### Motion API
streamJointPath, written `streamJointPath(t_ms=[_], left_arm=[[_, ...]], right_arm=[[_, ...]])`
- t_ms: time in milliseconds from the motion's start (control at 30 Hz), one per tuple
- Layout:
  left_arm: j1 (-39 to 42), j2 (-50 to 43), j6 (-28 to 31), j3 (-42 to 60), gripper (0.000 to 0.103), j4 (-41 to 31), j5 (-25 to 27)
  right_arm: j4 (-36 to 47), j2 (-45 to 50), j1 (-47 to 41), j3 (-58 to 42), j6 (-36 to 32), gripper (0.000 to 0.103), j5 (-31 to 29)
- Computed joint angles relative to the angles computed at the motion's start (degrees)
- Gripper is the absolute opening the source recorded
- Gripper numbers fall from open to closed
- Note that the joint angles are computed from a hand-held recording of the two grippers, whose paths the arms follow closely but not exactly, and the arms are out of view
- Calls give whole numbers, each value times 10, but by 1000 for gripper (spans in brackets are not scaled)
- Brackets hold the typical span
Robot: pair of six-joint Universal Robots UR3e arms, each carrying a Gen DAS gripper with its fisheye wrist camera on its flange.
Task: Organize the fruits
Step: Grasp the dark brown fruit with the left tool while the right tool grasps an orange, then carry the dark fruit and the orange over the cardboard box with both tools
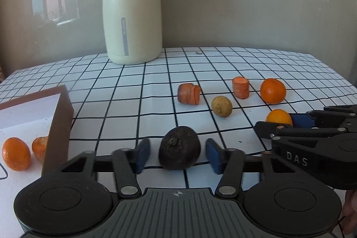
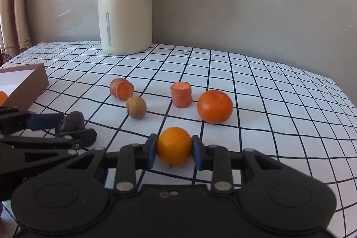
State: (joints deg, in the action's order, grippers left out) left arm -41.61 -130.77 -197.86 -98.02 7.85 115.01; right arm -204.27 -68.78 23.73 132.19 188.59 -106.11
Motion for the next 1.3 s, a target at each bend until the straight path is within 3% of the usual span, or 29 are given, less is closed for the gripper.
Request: streamJointPath(t_ms=[433,733,1300], left_arm=[[-6,5,0,-20,38,31,10],[-23,57,9,-91,38,84,25],[-83,119,16,-143,38,92,78]], right_arm=[[5,-23,2,21,13,23,-2],[2,-77,34,58,34,23,-41],[49,-159,112,89,86,23,-121]])
